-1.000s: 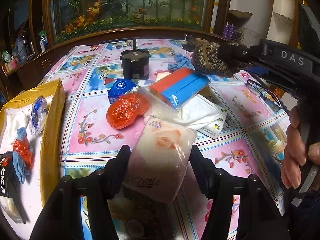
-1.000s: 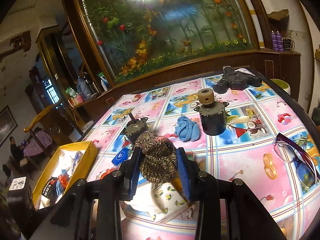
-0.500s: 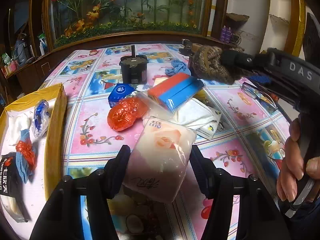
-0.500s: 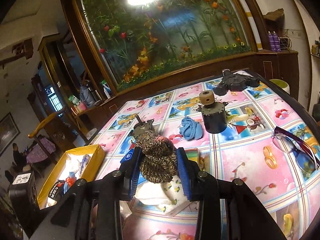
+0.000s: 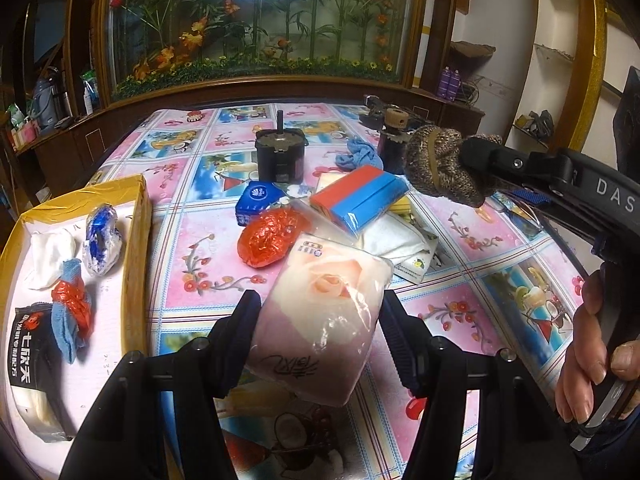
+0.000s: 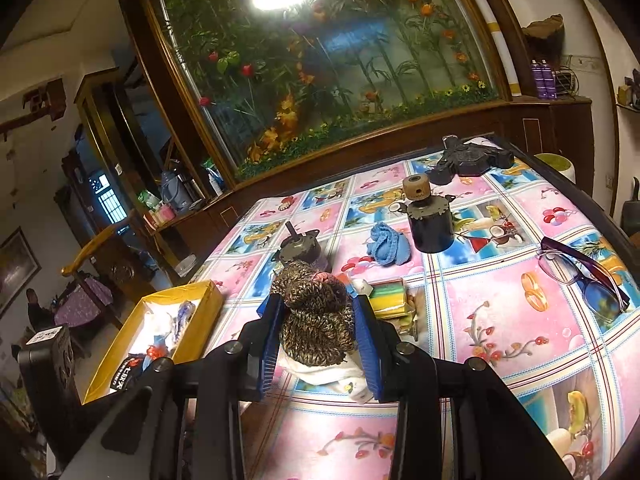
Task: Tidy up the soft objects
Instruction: 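Carry the tissue pack and brown scrubber over the yellow-rimmed box with both tools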
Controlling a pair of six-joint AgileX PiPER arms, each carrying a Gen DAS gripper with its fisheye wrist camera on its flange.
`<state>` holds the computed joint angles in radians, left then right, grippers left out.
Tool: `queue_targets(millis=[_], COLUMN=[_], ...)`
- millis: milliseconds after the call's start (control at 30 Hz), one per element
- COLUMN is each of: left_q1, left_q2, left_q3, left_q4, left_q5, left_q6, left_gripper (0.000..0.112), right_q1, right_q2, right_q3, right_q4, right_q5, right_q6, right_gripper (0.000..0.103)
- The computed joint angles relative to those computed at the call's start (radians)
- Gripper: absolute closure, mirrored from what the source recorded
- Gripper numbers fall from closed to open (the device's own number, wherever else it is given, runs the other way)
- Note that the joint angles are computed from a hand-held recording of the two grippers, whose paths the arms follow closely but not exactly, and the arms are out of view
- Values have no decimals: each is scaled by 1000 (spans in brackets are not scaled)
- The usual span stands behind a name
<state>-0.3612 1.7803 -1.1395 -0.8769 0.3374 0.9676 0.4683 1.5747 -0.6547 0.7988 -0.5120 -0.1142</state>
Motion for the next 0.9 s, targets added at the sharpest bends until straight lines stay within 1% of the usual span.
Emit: queue_targets(millis=[267, 667, 900], left_q1=[55, 151, 218], left_q2=[-31, -64, -63], left_q3=[13, 26, 17], left_q4=[-84, -189, -213], left_q5=[26, 74, 101], left_q6=[76, 166, 182], left_gripper=[52, 52, 52], right_q1=[62, 123, 152], right_q2=[-13, 7, 39], right_q3=[-39, -98, -142], right_q4=[156, 248, 274], right_q5=[-2, 9, 21], right_q6=[-158, -264, -301], right_gripper=[65, 65, 65])
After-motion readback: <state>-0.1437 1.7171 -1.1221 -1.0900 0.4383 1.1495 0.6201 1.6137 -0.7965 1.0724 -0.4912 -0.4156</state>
